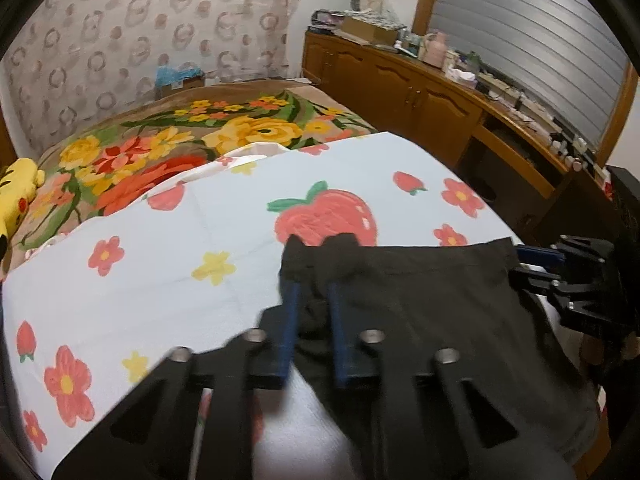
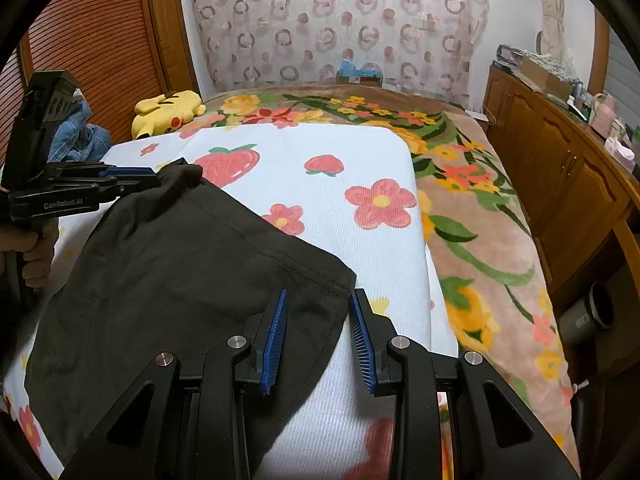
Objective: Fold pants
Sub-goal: 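Grasp the garment edge with the left tool, fold it, release, then withdraw both open tools from the folded black garment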
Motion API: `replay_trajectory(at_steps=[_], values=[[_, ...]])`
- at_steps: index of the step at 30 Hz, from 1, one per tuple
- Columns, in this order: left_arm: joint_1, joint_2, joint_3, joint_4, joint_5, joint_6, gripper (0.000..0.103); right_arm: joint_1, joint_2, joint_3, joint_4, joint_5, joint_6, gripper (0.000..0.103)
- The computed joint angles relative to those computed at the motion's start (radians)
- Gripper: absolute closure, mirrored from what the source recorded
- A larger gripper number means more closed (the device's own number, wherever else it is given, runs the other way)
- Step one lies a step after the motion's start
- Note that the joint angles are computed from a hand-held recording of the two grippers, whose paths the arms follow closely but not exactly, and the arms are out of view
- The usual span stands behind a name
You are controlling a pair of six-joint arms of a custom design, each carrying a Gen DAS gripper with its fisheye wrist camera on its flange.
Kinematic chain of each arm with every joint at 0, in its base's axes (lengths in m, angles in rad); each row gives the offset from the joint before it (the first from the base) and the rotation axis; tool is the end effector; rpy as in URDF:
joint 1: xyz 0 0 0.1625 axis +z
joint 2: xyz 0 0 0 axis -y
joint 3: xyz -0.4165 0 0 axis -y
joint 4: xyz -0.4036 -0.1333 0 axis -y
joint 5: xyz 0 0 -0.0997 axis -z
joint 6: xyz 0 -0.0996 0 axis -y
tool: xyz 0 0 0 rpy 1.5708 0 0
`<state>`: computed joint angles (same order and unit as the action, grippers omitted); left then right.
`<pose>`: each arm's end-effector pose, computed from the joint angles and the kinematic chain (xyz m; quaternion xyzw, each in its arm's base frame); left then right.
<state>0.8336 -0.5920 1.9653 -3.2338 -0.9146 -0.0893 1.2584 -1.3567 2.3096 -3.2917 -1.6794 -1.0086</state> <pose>-0.2213 -0.5324 -0.0480 0.2541 0.9028 -0.2532 0.2372 -0.0257 -0.4781 0.2386 0.2967 -0.8772 0.2645 0.2692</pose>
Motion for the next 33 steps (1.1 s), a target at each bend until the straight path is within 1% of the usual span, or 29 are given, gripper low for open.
replay_trajectory(at_steps=[2,6,7,10,14,16,17,19,20,22,23,24,28,33], values=[[-0.01,-0.004,0.012,-0.017,0.016,0.007,0.097,0.0,-0.001,0.0,0.001,-0.001,0.001,0.07],[-0.021,-0.039,0.062,-0.105,0.049,0.01,0.097,-0.004,-0.005,0.0,0.006,0.006,-0.002,0.07],[-0.017,-0.051,0.071,-0.11,0.052,0.006,0.097,-0.006,-0.007,0.001,0.007,0.01,-0.002,0.07],[-0.003,-0.067,0.077,-0.084,0.075,-0.003,0.097,-0.009,-0.008,0.001,0.008,0.014,-0.005,0.07],[0.01,-0.067,0.069,-0.039,0.07,-0.02,0.097,-0.01,-0.008,0.007,-0.007,0.018,-0.018,0.07],[0.011,-0.065,0.067,-0.037,0.065,-0.03,0.097,-0.009,-0.007,0.007,-0.008,0.013,-0.02,0.07],[0.01,-0.066,0.068,-0.038,0.062,-0.03,0.095,-0.009,-0.006,0.006,-0.009,0.011,-0.02,0.07],[0.0,-0.067,0.072,-0.033,0.078,-0.037,0.084,-0.007,-0.004,0.004,-0.009,0.007,-0.02,0.07],[-0.007,-0.066,0.075,-0.035,0.09,-0.036,0.08,-0.006,-0.007,0.002,-0.002,0.005,-0.021,0.07],[-0.015,-0.073,0.089,-0.05,0.086,-0.03,0.063,-0.004,-0.007,0.001,-0.001,0.002,-0.022,0.07],[-0.018,-0.078,0.098,-0.06,0.073,-0.028,0.059,-0.004,-0.008,0.0,0.001,0.002,-0.022,0.07],[-0.022,-0.081,0.107,-0.066,0.063,-0.028,0.057,-0.004,-0.007,0.001,-0.003,0.003,-0.023,0.07],[-0.042,-0.082,0.126,-0.06,0.059,-0.046,0.057,-0.005,-0.016,0.009,-0.013,0.006,-0.027,0.07],[-0.087,-0.089,0.17,-0.06,0.078,-0.073,0.057,-0.018,-0.089,0.063,-0.005,0.056,-0.032,0.07]])
